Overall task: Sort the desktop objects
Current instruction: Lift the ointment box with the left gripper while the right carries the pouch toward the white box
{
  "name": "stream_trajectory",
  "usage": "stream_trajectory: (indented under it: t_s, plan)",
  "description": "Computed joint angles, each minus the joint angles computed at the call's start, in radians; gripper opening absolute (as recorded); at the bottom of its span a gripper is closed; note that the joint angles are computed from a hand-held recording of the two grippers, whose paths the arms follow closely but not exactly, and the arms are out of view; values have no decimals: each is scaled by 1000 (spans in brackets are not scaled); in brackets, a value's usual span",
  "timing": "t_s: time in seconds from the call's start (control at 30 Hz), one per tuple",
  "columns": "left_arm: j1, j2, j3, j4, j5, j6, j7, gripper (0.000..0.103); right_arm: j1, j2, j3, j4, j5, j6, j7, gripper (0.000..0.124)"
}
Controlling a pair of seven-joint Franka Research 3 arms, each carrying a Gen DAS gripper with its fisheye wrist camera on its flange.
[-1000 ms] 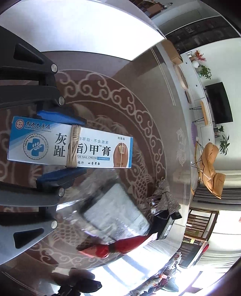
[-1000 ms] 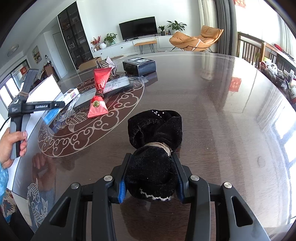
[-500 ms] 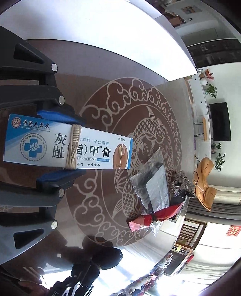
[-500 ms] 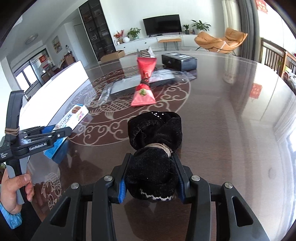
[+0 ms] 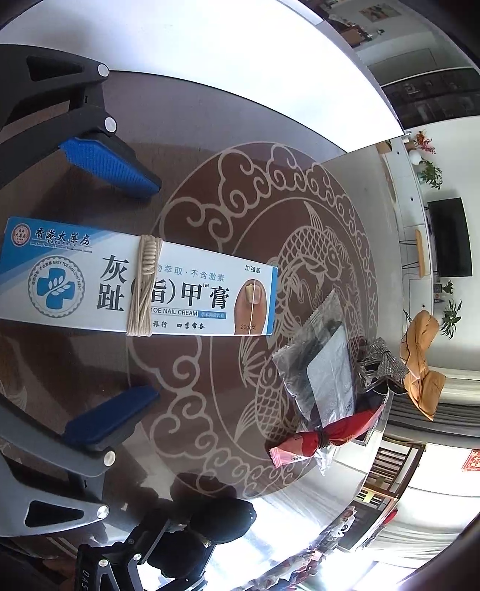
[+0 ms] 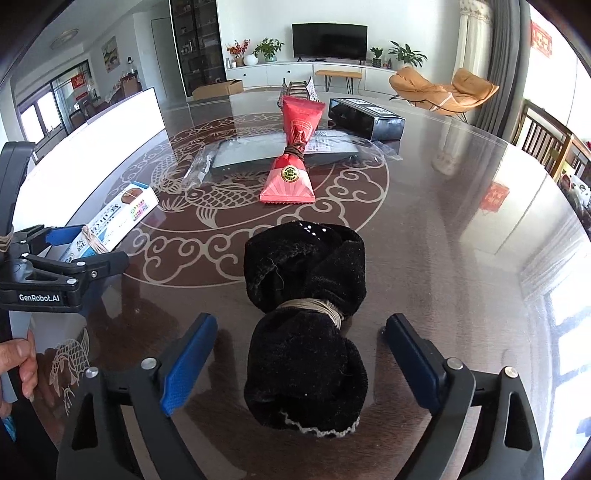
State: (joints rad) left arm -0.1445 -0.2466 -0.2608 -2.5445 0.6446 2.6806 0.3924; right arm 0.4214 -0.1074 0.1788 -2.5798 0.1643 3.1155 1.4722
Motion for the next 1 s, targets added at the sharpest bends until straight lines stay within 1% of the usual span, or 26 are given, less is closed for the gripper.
stream_trajectory:
  t_s: [0.03,0.13,0.17,0.2,0.33,0.63,1.0]
  plan:
    - [0,-1,0,-1,1,0,-1,103,-17,1,13,2,-26,-2,20,95]
    - [0,-1,-2,1,2,-1,-5,103,-91,6,69,9,-169,-12,134,99]
    - [-1,-1,-2,1,3,-1,-5,103,-80,10,58,14,-168,-22,130,103]
    - [-1,0,-2,1,3,-2,-6,103,-59,12,38,15,-144,-23,110,103]
    - [-1,-1,-1,1,2,-1,-4,103,-50,14,27,14,-156,-21,118,103]
    - [-1,0,-2,1,7,1,-11,103,-43,14,20,14,-166,-20,125,103]
    - [-8,-1,5,1,-17,-4,16,103,-43,15,19,14,-169,-18,128,103]
